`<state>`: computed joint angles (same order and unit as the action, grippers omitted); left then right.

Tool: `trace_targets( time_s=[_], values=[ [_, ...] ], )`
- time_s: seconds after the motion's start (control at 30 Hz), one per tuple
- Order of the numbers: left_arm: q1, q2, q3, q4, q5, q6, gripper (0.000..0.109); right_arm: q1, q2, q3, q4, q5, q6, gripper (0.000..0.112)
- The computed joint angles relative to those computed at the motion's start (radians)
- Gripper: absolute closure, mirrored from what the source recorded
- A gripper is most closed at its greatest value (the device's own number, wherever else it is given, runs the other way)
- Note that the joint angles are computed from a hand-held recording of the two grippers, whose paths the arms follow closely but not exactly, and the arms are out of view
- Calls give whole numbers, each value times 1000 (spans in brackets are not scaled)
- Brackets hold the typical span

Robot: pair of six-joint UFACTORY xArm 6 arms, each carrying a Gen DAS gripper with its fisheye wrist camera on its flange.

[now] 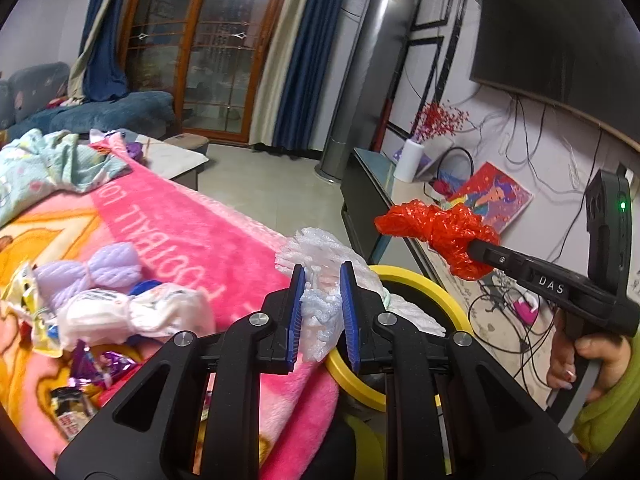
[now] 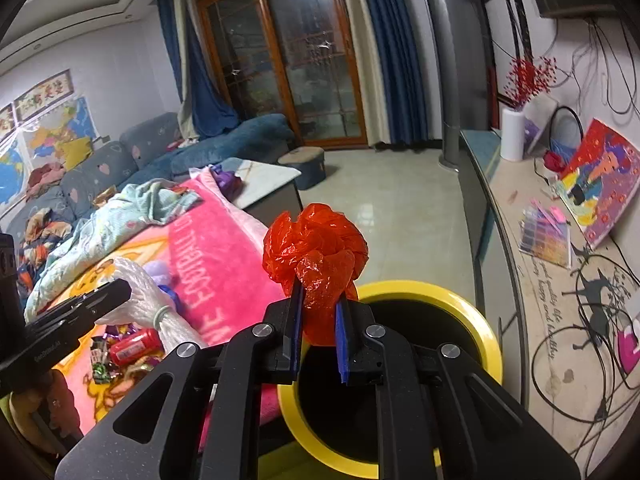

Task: Collect trash
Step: 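Carry both held items over the yellow-rimmed bin and open both tools, then return both open tools to the trash pile on the blanket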

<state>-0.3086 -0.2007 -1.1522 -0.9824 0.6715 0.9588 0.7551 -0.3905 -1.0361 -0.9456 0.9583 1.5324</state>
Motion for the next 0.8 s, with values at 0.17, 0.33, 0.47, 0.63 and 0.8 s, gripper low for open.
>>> trace_targets(
  time_s=[0.17, 0.33, 0.47, 0.63, 0.8],
  values=[
    [-63, -3, 27, 34, -48, 0, 96, -13, -37, 43, 46, 13, 10, 99],
    [-121, 15, 44, 77, -92, -9, 96, -38, -68, 82, 89, 19, 10, 99],
    [-165, 40, 47, 110, -121, -18, 96, -60, -88, 113, 128, 15, 14, 99],
    [-201, 82, 31, 123, -127, -27, 91, -88, -118, 158, 159, 1, 42, 95],
    [-203, 100, 24, 105, -109, -30, 63, -98, -125, 166, 166, 21, 66, 77]
  ],
)
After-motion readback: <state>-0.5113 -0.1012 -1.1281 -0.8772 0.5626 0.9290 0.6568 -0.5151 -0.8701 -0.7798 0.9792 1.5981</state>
